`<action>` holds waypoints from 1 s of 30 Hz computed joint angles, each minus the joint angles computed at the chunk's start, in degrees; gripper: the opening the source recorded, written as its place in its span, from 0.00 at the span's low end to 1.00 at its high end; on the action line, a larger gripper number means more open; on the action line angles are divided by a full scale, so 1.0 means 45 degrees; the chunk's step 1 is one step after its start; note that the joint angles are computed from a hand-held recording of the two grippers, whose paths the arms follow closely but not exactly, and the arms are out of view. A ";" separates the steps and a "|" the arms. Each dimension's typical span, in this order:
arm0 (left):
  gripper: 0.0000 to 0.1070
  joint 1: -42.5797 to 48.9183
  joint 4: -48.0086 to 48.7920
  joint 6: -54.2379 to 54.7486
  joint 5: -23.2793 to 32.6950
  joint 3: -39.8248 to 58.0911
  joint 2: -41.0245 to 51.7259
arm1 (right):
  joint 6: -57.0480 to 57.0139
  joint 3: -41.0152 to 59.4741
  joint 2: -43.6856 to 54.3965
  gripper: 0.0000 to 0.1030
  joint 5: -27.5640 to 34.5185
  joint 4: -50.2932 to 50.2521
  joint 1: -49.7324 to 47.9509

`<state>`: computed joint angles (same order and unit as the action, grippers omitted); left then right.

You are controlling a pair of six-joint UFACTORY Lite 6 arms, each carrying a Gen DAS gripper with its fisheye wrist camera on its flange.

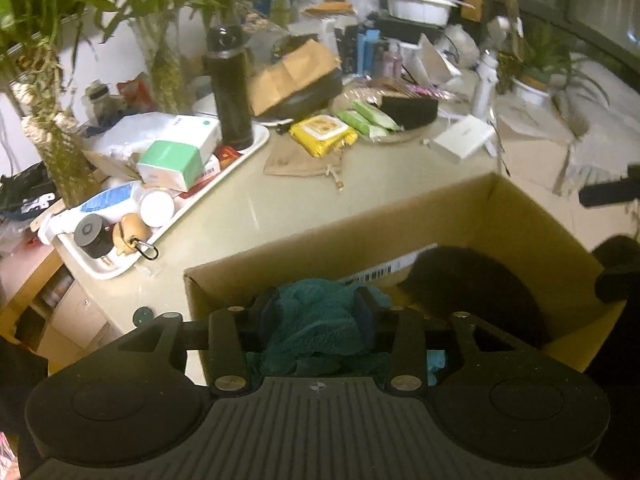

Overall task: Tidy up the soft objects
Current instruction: 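Release the loofah into the box with the left gripper while the right gripper drops the black box, then move both grippers back to the table, left gripper toward the burlap pouch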

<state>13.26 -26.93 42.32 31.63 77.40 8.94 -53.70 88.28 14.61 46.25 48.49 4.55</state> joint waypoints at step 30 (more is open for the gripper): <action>0.62 0.3338 -0.5604 0.5362 0.1649 -0.1019 -0.2390 | 0.5568 0.1757 0.0745 1.00 -0.2062 -0.6400 0.2062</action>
<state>28.27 -52.15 66.45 39.05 72.81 -1.82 -28.64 96.18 17.96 36.97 19.70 13.83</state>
